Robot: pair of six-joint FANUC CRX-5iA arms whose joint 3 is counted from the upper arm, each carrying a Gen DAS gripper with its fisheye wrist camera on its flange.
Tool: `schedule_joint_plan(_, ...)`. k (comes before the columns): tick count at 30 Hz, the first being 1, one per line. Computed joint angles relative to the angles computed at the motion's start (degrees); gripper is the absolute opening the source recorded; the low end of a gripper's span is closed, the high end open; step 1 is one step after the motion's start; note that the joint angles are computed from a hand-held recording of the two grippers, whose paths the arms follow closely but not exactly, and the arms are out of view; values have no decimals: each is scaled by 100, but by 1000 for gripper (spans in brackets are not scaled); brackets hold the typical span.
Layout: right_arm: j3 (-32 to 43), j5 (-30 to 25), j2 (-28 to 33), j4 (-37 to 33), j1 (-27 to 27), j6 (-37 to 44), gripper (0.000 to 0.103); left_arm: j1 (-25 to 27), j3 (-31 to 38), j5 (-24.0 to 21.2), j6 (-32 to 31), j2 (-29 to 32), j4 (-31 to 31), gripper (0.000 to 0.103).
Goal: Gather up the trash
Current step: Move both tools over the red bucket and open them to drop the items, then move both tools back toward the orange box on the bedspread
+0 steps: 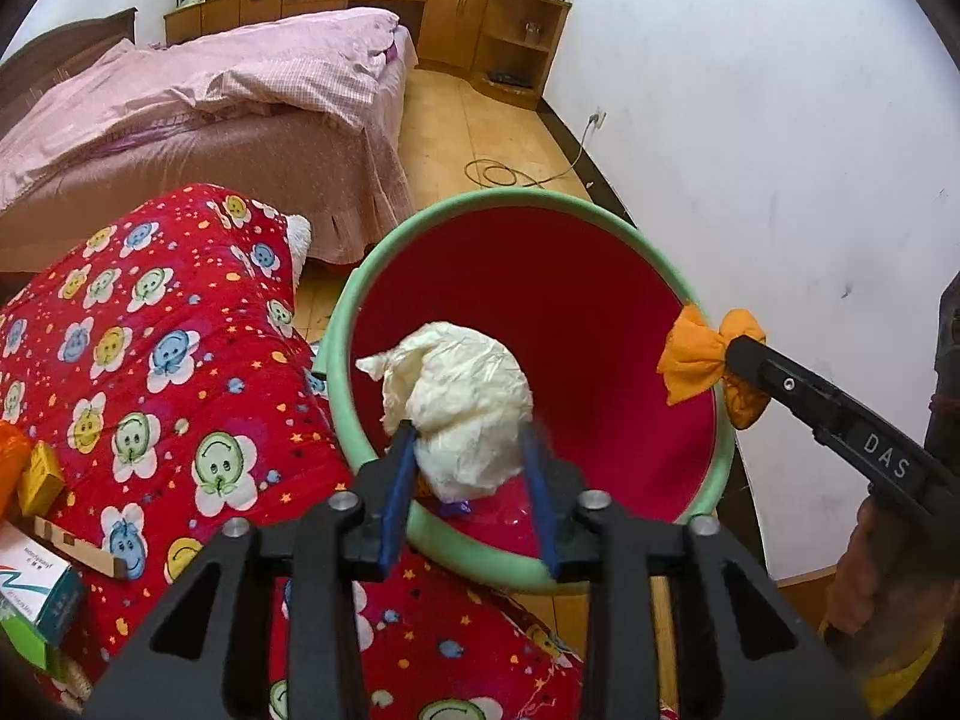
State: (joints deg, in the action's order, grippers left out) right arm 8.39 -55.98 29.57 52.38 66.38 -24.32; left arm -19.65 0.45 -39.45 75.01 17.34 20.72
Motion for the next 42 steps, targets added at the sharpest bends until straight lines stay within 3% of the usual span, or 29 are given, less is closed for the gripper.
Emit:
schedule_joint_plan(3,-55,154,1,8,-53,-86,34,-13,-11,54,123,-18,-104,47)
schedule_joint_plan(11,-3,149,36,8,-63,-111,47,52,-231,162,81,-181,88,47)
schedule_joint_plan(19,85,69,48,81,32,-140,51,217,-605,255,79,-559,242,47)
schedule_joint_plan(28,354,-129,126,224,259,-151,59,496,-1192,401,57,-1200,453,47)
schedule_joint_plan(42,1253,51,648,97,470,335,61,1230,-2074,441,688,-2308,-41,47)
